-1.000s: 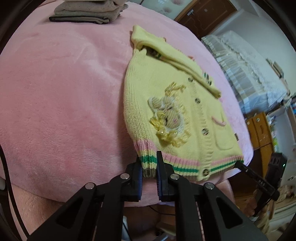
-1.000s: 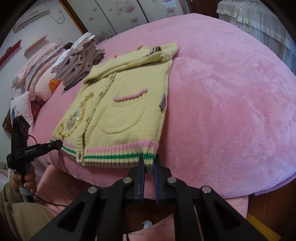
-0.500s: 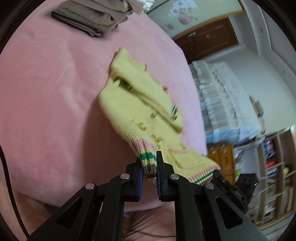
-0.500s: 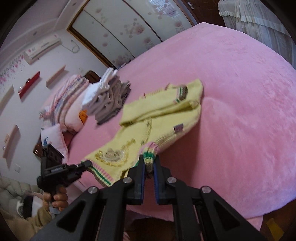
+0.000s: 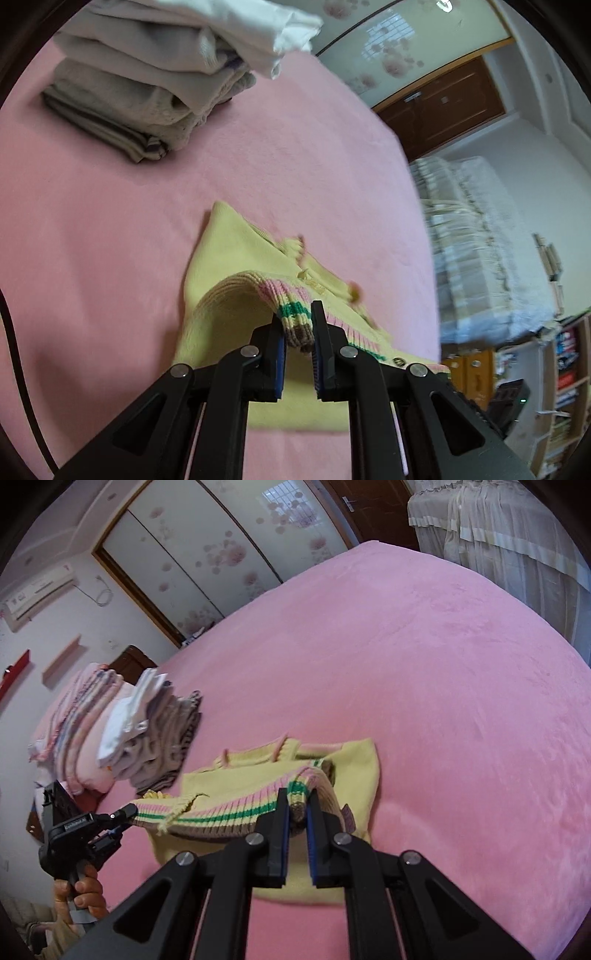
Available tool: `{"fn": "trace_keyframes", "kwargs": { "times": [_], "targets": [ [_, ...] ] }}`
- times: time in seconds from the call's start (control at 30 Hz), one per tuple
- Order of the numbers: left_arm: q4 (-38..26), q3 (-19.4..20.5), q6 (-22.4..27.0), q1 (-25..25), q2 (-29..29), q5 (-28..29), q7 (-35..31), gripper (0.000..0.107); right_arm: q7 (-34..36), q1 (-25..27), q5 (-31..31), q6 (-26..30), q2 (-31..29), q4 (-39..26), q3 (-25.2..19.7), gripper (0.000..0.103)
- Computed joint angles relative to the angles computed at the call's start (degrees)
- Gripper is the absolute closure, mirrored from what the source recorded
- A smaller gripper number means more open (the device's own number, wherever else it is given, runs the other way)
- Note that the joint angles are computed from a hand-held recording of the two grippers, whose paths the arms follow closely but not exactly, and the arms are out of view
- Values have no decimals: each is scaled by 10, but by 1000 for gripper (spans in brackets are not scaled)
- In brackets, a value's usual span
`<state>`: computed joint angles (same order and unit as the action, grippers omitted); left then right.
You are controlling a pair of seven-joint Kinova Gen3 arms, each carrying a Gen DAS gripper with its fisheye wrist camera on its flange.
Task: Fold small clothes
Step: 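Lift the hem with both grippers and fold it over toward the collar, then lay the hem down with both grippers and release it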
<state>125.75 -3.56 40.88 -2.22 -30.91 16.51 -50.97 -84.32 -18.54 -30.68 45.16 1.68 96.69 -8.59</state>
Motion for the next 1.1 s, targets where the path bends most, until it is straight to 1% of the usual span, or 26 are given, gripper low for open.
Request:
{"fn": "trace_keyframes", "kwargs": {
  "times": [0.1,0.13,0.17,0.27,0.33,0.37,0.4,0.43,0.47,0.5,0.53,0.57,0.63,0.67,0.7,0.73,0.8,0.83,0.9,0.93,0.97,1.03,1.1],
  "targets": [
    [-1,-40,-27,16,61,21,-32,98,-35,-6,26,-1,49,-32,-2,96],
    [2,-44,-36,16,74,30,-38,98,-45,-7,31,1,66,-44,-4,96],
    [5,-57,-46,20,90,45,-52,98,-56,-7,36,4,82,-55,-4,96],
    [13,-76,-62,22,125,84,-90,97,-84,-10,56,7,112,-74,-8,96],
    [11,-85,-59,21,147,109,-119,94,-106,-15,74,17,133,-89,-9,95],
    [12,-89,-57,15,152,131,-142,87,-116,-17,81,23,139,-95,-9,93],
    [17,-99,-63,19,157,153,-164,76,-123,-17,84,27,145,-99,-11,92],
    [23,-121,-70,34,157,176,-186,68,-129,-19,90,26,147,-100,-12,90],
    [27,-131,-75,40,155,191,-199,54,-137,-25,103,23,146,-102,-11,82],
    [33,-132,-78,36,147,197,-204,45,-148,-31,120,19,144,-103,-12,76],
    [34,-121,-79,23,141,193,-200,42,-162,-48,143,10,137,-101,-3,62],
    [33,-101,-76,0,133,180,-190,40,-169,-54,156,-7,126,-92,-2,53],
    [22,-57,-69,-35,123,138,-149,33,-162,-46,154,-27,111,-83,-12,50],
    [16,-32,-67,-54,117,114,-129,30,-152,-36,146,-38,104,-78,-20,50],
    [13,-17,-66,-62,109,91,-107,30,-152,-37,146,-45,97,-75,-20,50],
    [9,-5,-67,-65,100,68,-88,30,-159,-44,156,-53,89,-72,-16,50],
    [0,9,-63,-63,91,24,-52,30,-154,-45,163,-67,78,-66,-20,50],
    [-6,22,-59,-66,87,1,-34,30,-150,-49,171,-75,72,-63,-21,50],
    [-21,73,-44,-96,83,-46,-7,30,-152,-63,203,-73,69,-68,-22,50],
    [-30,99,-36,-112,84,-66,5,30,-155,-71,218,-70,69,-70,-22,53],
    [-40,126,-27,-125,86,-89,8,30,-154,-76,226,-66,72,-74,-24,60],
    [-54,166,-16,-129,96,-136,17,30,-138,-81,230,-44,83,-88,-29,69],
    [-73,215,-3,-133,115,-183,17,30,-129,-88,237,-21,95,-101,-30,69]
  ]
}}
